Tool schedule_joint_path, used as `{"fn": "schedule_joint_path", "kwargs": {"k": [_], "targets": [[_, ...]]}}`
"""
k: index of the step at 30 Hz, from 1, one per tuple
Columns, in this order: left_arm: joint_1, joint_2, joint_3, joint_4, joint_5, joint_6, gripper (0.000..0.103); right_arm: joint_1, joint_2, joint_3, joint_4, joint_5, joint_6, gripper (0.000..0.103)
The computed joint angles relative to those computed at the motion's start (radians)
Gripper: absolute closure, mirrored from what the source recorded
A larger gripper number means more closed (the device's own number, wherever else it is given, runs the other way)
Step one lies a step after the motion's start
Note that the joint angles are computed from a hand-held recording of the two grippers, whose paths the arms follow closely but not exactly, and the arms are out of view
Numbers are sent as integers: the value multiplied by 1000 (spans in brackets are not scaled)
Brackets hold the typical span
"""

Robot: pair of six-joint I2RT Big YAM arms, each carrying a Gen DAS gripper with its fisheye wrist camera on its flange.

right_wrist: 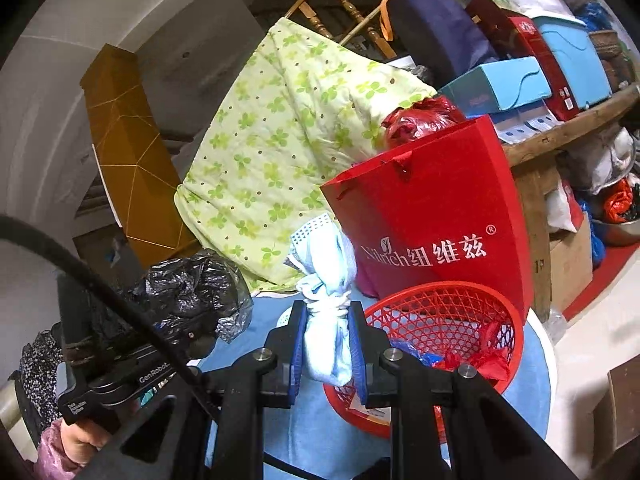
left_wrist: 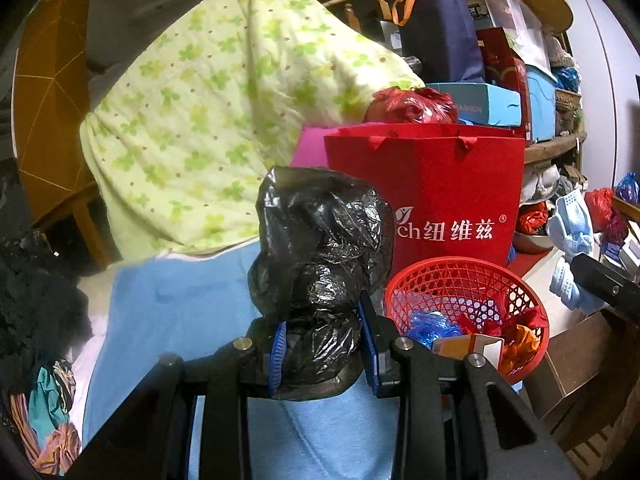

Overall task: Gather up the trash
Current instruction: 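Carry the black bag and white tissue over to the red basket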

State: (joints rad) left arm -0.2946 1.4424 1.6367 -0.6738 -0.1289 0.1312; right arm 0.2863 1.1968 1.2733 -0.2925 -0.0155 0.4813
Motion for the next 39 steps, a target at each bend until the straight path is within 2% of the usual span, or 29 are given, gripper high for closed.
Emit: {"fn": "schedule_joint_path", "kwargs": {"k": [39], "targets": [[-57,28,11,-25,7,40,69,-38,-37,-53,-2,-26,52,81]]}}
